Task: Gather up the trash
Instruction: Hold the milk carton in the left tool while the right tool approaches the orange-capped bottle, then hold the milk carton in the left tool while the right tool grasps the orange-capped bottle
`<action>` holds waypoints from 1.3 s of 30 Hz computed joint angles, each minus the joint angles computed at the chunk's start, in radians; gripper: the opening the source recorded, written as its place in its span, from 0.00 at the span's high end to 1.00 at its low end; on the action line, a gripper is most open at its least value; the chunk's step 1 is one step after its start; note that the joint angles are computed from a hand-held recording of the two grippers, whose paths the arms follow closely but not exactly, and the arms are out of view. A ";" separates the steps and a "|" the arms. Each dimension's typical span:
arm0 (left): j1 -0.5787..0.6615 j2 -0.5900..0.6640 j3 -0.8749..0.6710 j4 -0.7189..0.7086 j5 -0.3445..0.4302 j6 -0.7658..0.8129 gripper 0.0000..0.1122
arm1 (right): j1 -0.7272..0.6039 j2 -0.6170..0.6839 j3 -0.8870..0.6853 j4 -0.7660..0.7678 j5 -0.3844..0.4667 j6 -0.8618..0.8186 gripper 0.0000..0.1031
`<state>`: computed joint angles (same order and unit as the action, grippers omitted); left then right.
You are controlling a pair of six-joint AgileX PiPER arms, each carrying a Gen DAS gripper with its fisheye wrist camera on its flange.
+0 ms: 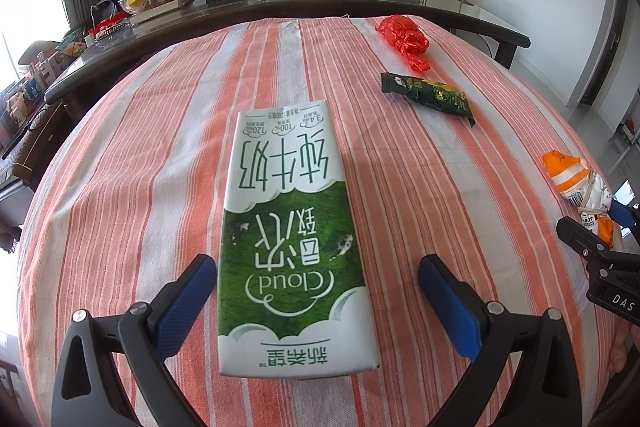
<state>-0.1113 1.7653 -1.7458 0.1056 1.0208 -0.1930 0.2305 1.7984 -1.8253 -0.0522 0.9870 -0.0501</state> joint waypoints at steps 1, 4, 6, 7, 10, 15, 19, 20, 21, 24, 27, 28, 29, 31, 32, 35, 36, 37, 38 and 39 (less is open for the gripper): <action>0.000 0.000 0.000 0.000 0.000 0.000 0.08 | 0.001 0.000 -0.001 0.000 0.001 0.001 0.13; 0.000 0.000 0.000 0.000 0.000 0.000 0.08 | 0.002 0.000 -0.001 -0.004 0.001 0.003 0.12; 0.000 0.000 0.000 0.000 0.000 0.000 0.08 | -0.001 -0.001 0.001 -0.001 0.000 0.000 0.12; 0.000 0.000 0.000 0.000 0.000 0.000 0.08 | -0.001 0.000 0.000 0.000 0.001 0.001 0.12; 0.000 0.000 0.000 0.000 0.000 0.000 0.08 | -0.001 0.002 -0.004 0.001 0.003 0.001 0.12; 0.000 0.000 0.000 0.000 0.000 0.000 0.08 | -0.002 0.002 -0.004 0.003 0.003 0.000 0.12; 0.000 0.000 0.000 0.000 0.000 0.000 0.08 | -0.002 0.002 -0.004 0.003 0.003 -0.001 0.12; 0.000 0.000 0.000 0.000 0.000 -0.001 0.08 | -0.003 0.002 -0.004 0.004 0.003 -0.002 0.12; 0.000 0.000 0.000 0.000 0.000 -0.001 0.08 | -0.004 0.002 -0.004 0.005 0.003 -0.003 0.12; 0.000 0.000 0.000 0.000 0.000 -0.001 0.08 | -0.003 0.002 -0.004 0.004 0.003 -0.002 0.12; 0.000 0.000 0.000 0.000 0.000 -0.001 0.08 | -0.004 0.002 -0.004 0.005 0.004 -0.003 0.12; 0.000 0.000 0.000 0.000 0.000 -0.001 0.08 | -0.004 0.002 -0.004 0.005 0.004 -0.003 0.12; -0.001 0.000 0.000 0.001 0.000 -0.001 0.08 | -0.005 0.002 -0.004 0.006 0.003 -0.004 0.12; 0.000 0.001 -0.001 0.001 0.000 -0.001 0.08 | -0.005 0.002 -0.004 0.006 0.003 -0.004 0.12; -0.001 0.000 -0.001 0.001 0.000 -0.001 0.08 | -0.005 0.002 -0.005 0.006 0.004 -0.004 0.12; 0.000 0.001 -0.001 0.001 0.000 -0.001 0.08 | -0.005 0.002 -0.005 0.007 0.004 -0.004 0.12; 0.000 0.001 -0.001 0.001 0.000 -0.001 0.08 | -0.006 0.002 -0.004 0.007 0.004 -0.005 0.12; 0.000 0.001 -0.001 0.001 0.000 -0.001 0.08 | -0.006 0.002 -0.005 0.008 0.004 -0.005 0.12; 0.000 0.001 -0.001 0.001 0.000 -0.001 0.08 | -0.006 0.002 -0.005 0.008 0.004 -0.005 0.12; 0.000 0.001 -0.001 0.001 0.000 -0.001 0.08 | -0.006 0.002 -0.005 0.007 0.004 -0.005 0.12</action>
<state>-0.1118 1.7659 -1.7467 0.1064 1.0209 -0.1939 0.2247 1.8002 -1.8300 -0.0451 0.9912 -0.0547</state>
